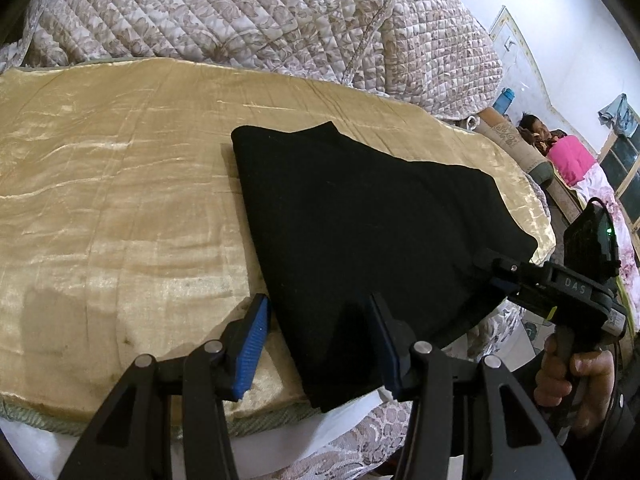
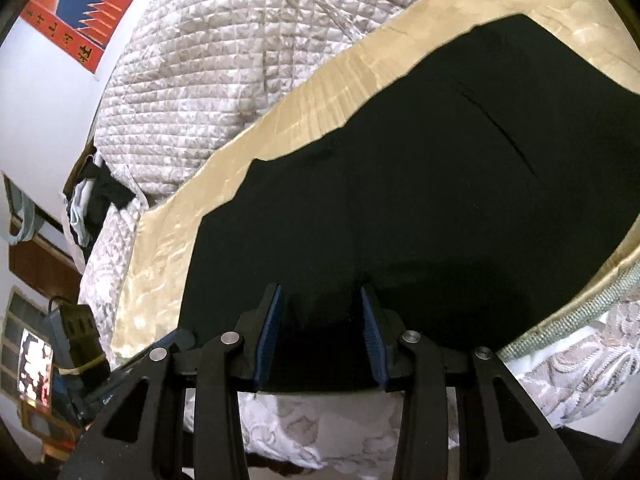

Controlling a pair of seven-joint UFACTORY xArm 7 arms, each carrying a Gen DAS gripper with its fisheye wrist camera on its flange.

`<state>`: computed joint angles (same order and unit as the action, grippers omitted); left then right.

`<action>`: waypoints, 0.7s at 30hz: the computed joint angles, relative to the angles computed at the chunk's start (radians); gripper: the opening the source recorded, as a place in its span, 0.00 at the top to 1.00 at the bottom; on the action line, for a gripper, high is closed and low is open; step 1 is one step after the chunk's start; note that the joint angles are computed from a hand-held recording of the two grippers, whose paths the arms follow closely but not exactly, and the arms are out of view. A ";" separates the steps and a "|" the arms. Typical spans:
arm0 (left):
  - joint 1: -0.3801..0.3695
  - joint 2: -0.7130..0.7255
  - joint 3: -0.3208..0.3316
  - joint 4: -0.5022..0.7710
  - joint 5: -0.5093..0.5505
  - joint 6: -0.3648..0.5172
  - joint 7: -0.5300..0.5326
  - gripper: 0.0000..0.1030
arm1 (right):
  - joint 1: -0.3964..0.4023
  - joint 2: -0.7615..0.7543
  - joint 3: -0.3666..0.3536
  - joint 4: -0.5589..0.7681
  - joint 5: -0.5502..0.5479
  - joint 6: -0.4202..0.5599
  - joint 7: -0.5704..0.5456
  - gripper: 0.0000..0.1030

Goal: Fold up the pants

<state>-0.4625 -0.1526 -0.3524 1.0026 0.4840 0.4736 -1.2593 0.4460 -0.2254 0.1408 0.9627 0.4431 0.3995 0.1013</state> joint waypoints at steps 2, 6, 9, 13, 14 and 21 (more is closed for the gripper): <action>0.001 0.002 -0.002 0.007 0.007 0.009 -0.004 0.49 | -0.011 0.005 0.011 0.004 -0.032 0.009 0.027 0.94; 0.001 -0.002 0.001 0.004 0.008 0.007 -0.009 0.49 | -0.006 -0.036 0.013 -0.032 -0.047 -0.035 0.031 0.95; 0.004 -0.003 0.002 0.002 0.009 0.006 -0.009 0.49 | -0.017 -0.048 0.021 -0.044 -0.096 -0.025 0.064 0.95; 0.008 -0.002 0.000 0.012 0.020 0.019 -0.013 0.49 | -0.005 -0.033 -0.002 -0.041 -0.066 0.004 0.063 0.94; 0.009 -0.003 0.000 0.014 0.023 0.024 -0.014 0.49 | -0.009 -0.034 -0.001 -0.039 -0.071 0.006 0.068 0.94; 0.029 -0.015 0.000 0.037 0.058 0.043 -0.030 0.49 | -0.107 -0.090 0.086 -0.057 -0.315 -0.038 0.252 0.93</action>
<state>-0.4332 -0.1674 -0.3529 1.0392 0.5424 0.5170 -1.2897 0.3386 -0.3152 0.2270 0.9057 0.1285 0.3610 0.3532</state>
